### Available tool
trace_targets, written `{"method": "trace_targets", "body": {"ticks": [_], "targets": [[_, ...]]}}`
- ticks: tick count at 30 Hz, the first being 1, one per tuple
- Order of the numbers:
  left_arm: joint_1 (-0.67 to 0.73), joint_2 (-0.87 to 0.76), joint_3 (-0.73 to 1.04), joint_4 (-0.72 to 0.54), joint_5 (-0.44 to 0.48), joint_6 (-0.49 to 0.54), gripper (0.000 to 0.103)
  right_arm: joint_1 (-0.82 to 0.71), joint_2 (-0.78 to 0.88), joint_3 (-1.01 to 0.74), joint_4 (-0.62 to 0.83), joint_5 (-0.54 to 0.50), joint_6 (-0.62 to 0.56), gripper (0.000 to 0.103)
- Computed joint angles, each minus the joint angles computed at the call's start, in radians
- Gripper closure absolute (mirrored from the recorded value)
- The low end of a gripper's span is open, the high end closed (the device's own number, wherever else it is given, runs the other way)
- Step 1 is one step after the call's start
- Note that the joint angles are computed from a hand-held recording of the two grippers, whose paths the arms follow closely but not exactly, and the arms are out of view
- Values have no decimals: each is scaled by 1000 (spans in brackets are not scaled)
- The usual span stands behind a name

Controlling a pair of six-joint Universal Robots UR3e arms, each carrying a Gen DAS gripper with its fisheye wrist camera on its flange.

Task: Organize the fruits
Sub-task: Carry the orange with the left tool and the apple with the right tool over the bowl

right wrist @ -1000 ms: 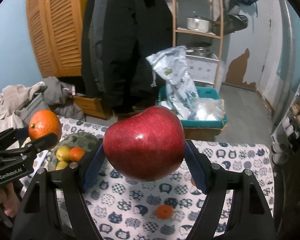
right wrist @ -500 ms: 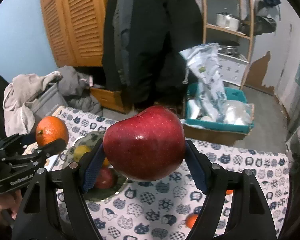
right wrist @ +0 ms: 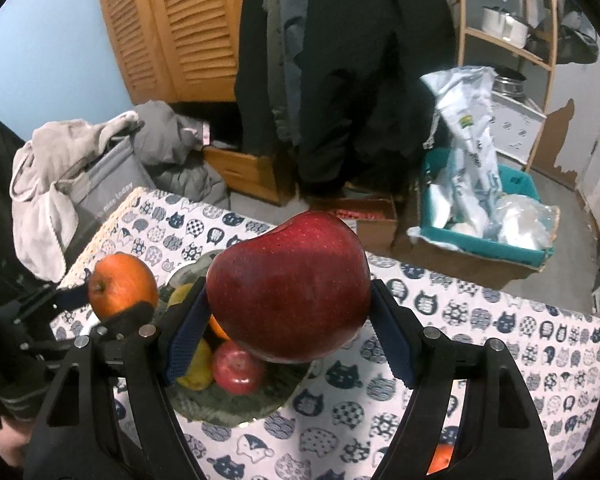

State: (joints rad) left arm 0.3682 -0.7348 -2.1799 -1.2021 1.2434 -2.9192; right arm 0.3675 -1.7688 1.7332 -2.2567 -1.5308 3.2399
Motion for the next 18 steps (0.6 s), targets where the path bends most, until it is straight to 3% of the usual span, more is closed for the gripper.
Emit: {"method": "trace_targets", "body": {"ticks": [18], "targets": [[-127,-260,-129,244,100,-89,40,2,196,48,-89,33,12,26]]}}
